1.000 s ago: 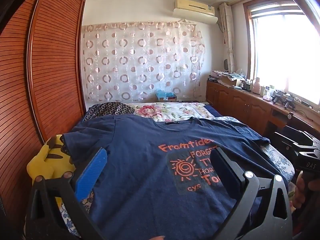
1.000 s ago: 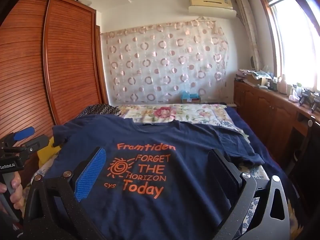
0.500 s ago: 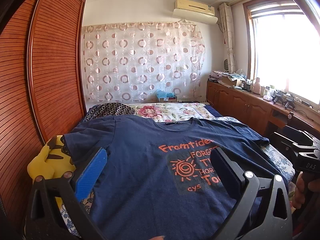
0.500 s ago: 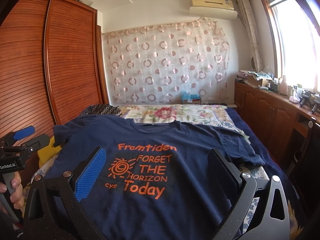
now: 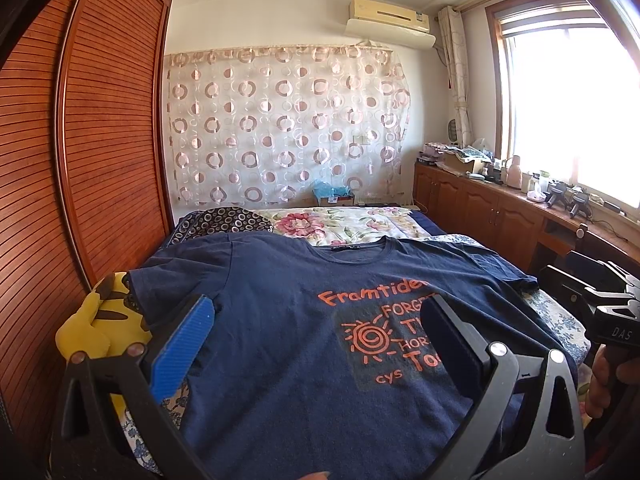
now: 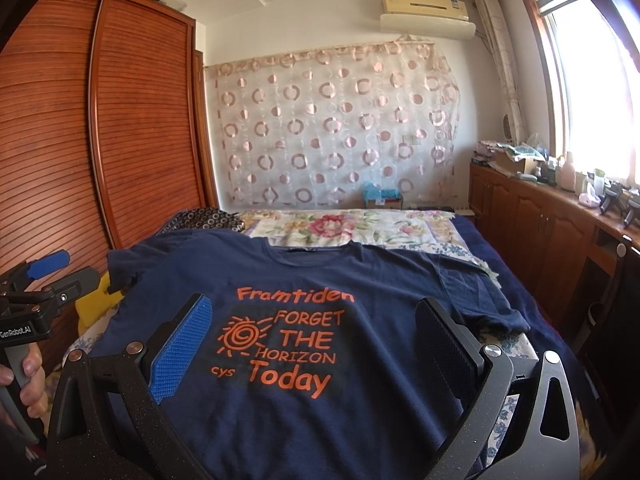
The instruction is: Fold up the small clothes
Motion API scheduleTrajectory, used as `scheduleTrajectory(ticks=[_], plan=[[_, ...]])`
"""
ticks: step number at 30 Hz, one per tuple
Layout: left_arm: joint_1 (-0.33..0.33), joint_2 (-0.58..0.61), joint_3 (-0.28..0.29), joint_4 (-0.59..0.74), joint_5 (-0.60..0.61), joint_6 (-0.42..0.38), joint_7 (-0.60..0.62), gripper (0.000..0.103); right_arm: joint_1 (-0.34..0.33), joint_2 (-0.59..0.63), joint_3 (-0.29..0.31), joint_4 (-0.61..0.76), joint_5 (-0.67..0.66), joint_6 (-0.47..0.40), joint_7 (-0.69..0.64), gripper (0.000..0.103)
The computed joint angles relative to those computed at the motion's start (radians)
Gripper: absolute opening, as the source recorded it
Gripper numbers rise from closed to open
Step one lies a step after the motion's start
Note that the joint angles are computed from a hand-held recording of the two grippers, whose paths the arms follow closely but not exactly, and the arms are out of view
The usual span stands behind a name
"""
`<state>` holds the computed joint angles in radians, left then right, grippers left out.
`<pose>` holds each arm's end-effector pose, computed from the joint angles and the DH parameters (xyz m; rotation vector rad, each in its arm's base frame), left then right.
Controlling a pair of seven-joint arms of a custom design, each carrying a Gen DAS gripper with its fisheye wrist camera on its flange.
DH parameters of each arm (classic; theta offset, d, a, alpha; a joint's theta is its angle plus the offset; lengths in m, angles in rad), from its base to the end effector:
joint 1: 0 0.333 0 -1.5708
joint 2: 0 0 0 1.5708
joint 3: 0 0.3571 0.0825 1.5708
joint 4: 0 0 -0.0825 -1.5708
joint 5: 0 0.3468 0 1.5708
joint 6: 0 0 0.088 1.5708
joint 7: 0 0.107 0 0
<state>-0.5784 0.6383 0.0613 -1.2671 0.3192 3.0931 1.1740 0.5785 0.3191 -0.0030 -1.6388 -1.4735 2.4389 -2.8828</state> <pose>0.6422 -0.4157 0.5719 -1.1654 1.8898 -1.3068 0.5637 0.3637 0.5392 -1.2838 1.6530 -1.0872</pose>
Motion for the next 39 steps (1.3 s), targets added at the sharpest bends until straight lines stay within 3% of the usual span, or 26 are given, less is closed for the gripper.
scheduleTrajectory(ticks=[39], plan=[[-0.007, -0.008, 0.014, -0.007, 0.011, 0.005, -0.012, 0.103, 0.000, -0.002, 0.001, -0.008, -0.011, 0.000, 0.011, 0.103]])
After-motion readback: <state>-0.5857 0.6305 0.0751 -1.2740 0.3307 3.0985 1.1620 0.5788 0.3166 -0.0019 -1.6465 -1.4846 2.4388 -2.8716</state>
